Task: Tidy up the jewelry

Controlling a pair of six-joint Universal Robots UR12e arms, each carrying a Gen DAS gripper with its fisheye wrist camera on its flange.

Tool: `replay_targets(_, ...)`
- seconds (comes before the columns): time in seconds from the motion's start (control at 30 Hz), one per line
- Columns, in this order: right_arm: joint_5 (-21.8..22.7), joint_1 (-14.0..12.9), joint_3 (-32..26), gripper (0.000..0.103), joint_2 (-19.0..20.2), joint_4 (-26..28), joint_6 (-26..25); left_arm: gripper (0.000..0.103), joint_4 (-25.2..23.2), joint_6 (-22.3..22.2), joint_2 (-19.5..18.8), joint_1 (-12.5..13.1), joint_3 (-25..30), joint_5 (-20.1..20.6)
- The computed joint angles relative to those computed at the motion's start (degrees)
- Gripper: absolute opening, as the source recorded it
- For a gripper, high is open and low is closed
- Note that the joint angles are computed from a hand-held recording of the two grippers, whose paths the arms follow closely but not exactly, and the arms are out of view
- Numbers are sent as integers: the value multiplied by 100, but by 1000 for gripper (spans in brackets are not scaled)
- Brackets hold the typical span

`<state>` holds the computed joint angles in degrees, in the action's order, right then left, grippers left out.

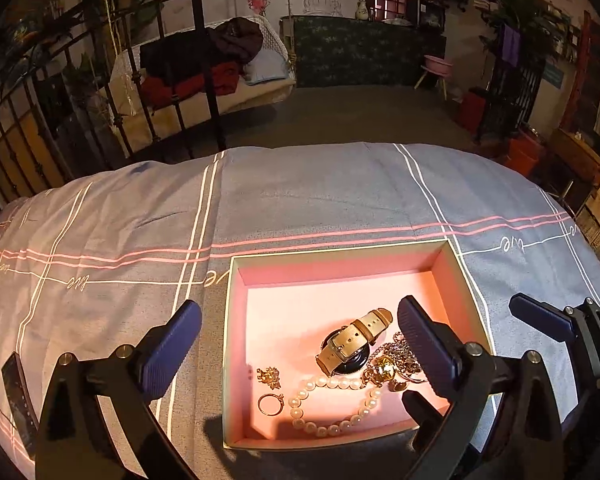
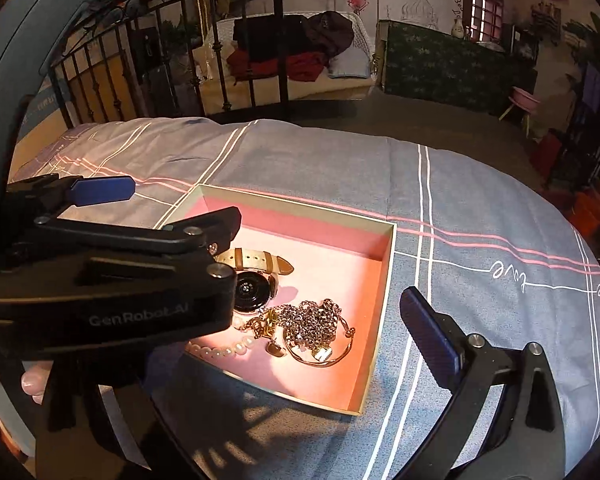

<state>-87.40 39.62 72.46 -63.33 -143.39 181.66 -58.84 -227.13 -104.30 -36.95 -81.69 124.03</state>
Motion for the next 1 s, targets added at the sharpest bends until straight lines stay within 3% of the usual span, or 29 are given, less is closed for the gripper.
replay_targets(0.13,-219,46,251,98,-124,-434,-2,96,693,115,133,-139,-264,225)
replay_targets(0.37,-1276,330,1381,98,-658,-2492,-272,97,2318,674,343,-852,-789,1462)
replay_targets(0.57,-1602,461,1995,97,-1051,-3256,-169,97,2411,618,462,-1237,-933,1781)
replay_targets(1.0,-1488,514,2258,98,-1333,-3436,-52,97,2259,304,496,-1475,-939,2194)
